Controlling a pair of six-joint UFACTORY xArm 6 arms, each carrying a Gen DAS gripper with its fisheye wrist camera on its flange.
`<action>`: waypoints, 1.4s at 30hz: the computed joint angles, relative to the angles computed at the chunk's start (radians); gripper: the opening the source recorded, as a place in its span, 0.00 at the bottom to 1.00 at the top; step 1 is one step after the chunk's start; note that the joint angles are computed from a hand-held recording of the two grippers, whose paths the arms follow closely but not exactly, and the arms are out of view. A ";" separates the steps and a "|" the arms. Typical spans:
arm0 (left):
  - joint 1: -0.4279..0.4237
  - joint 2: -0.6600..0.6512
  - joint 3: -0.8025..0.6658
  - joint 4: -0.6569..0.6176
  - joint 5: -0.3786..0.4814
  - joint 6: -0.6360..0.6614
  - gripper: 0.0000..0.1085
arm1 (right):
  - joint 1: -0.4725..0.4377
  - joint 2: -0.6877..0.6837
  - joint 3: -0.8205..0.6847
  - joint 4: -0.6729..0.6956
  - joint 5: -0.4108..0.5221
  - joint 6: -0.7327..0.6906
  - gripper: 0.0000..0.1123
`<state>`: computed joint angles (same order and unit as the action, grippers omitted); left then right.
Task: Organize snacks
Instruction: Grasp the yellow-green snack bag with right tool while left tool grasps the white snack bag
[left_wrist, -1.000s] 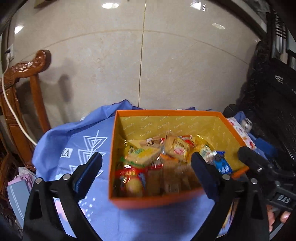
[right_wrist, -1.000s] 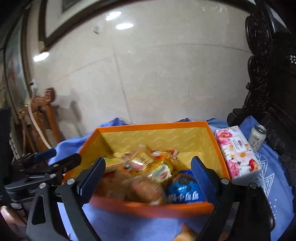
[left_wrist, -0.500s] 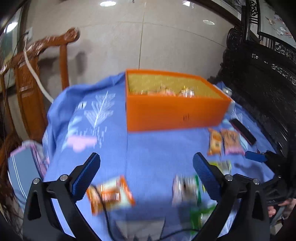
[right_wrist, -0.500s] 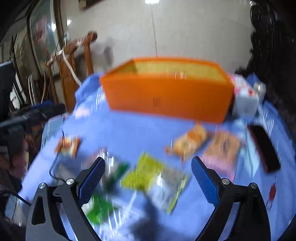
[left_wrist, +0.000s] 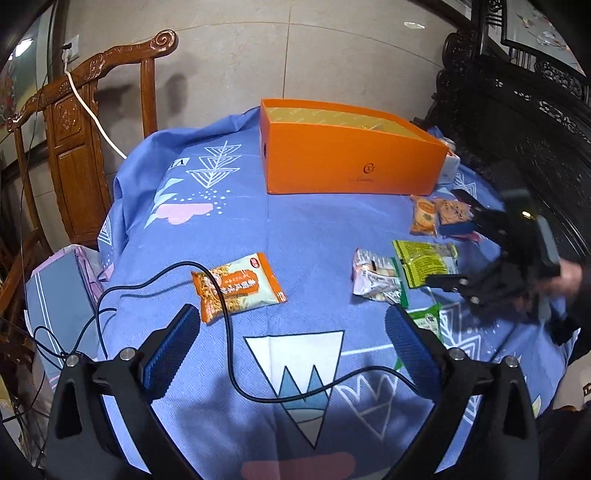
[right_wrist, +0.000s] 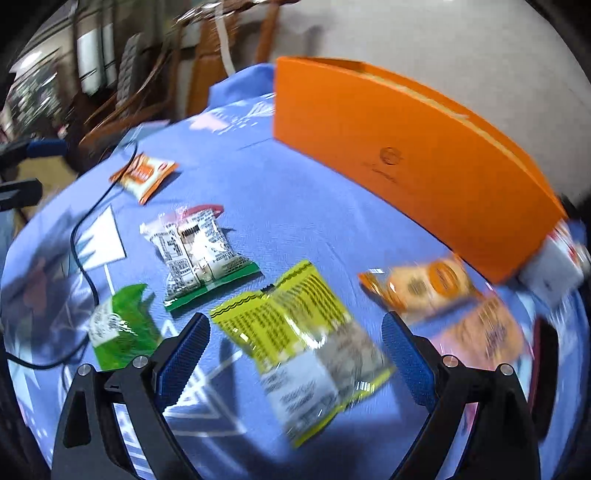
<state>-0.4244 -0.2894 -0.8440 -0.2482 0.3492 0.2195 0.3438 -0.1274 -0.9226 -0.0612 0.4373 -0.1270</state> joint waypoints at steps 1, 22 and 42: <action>-0.003 -0.003 0.001 -0.007 0.002 0.010 0.91 | -0.003 0.020 -0.022 0.062 0.021 -0.083 0.84; -0.077 0.360 -0.355 -0.412 0.158 0.775 0.91 | -0.003 -0.091 0.144 0.243 -0.071 -0.175 0.58; -0.142 0.553 -0.514 -0.275 0.219 0.629 0.67 | 0.005 -0.093 0.176 0.209 -0.143 -0.102 0.63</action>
<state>-0.5660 0.2636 -1.3577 -0.5230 0.5682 0.8480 0.3492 -0.2204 -0.7470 0.1474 0.2945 -0.2287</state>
